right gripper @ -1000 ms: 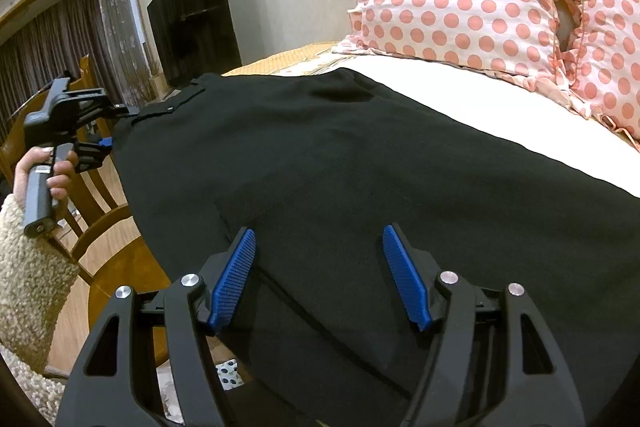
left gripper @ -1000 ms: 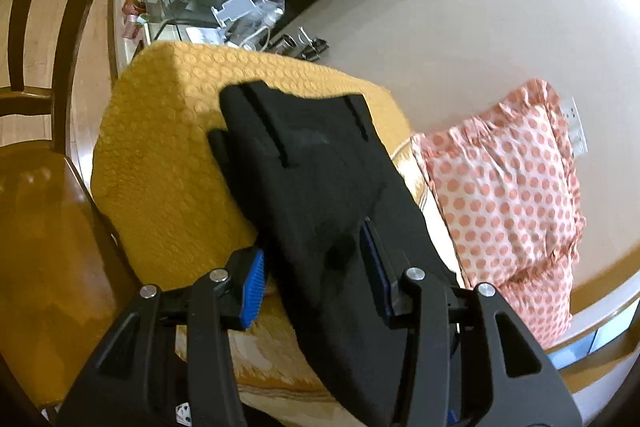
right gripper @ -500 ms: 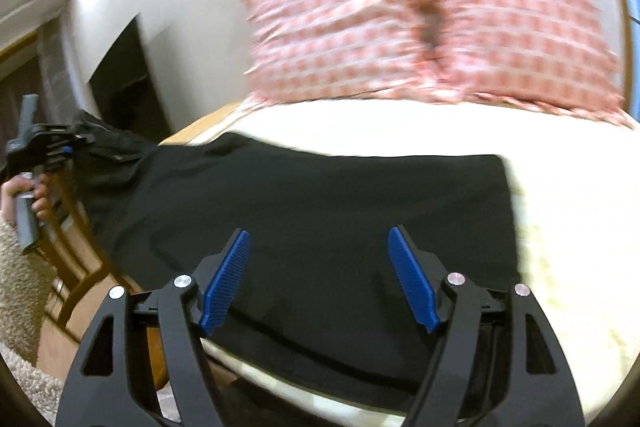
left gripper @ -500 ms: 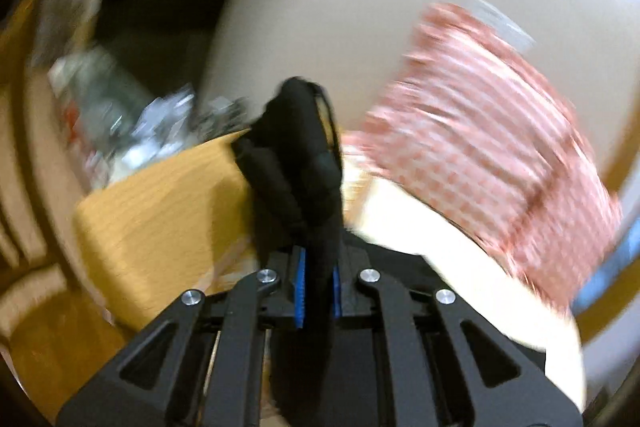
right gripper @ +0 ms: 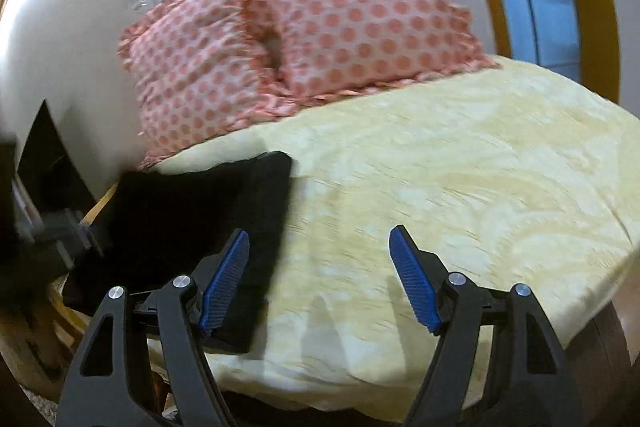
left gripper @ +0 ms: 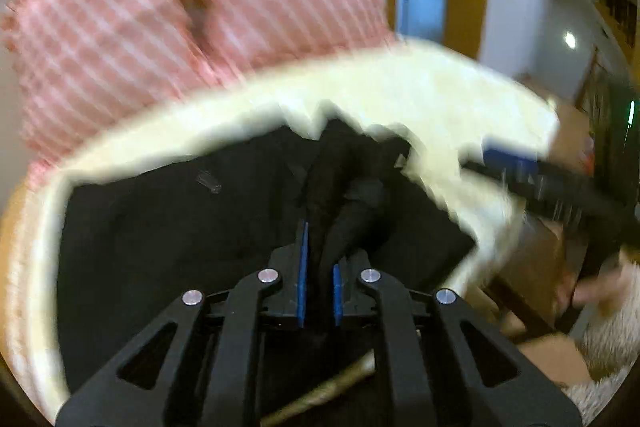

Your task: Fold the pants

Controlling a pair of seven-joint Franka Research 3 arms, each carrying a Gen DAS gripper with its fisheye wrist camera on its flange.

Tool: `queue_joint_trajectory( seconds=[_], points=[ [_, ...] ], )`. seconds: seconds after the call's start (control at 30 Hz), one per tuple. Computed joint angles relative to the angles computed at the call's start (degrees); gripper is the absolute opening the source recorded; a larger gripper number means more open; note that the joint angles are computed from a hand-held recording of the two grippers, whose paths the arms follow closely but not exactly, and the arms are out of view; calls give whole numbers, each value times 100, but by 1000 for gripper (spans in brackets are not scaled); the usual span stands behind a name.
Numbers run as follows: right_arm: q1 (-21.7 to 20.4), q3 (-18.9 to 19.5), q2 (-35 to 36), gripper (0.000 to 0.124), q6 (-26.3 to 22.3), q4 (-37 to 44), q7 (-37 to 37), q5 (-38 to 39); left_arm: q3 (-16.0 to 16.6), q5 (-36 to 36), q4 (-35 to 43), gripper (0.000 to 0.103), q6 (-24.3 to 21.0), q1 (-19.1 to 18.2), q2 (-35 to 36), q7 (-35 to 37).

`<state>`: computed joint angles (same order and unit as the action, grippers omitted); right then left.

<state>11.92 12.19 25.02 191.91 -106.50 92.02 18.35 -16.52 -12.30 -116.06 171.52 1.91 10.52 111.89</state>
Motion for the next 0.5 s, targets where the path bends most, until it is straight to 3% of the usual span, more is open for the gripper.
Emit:
queue_joint_trajectory(
  seconds=[0.07,0.1,0.17,0.27,0.33,0.4,0.47,0.5],
  points=[
    [134,-174,-46,74,11,-70,10,61,195,457,-239,9,370,-166,-75,-332],
    [170,-222,-45,74,-2,-69,18,82,104,344,-289,9,462,-66,-128,-241],
    [70,-123,-7,74,-26,-39,38,68,-263,-204,-164,9,477,246,-111,-27],
    [-36,31,58,74,-21,44,38,21,-943,-1806,311,9,250,887,-28,662],
    [162,-145,36,74,31,29,16,47,-1042,-2408,628,9,358,924,25,890],
    [365,-350,-6,74,64,-4,10,116,-1101,-2507,579,9,949,777,-75,1281],
    [673,-695,-72,75,92,-82,4,269,-1615,-2766,417,9,1066,1070,-170,2134],
    [797,-835,-89,75,92,-103,-3,339,-1665,-2760,308,9,1023,1082,-218,2279]
  ],
)
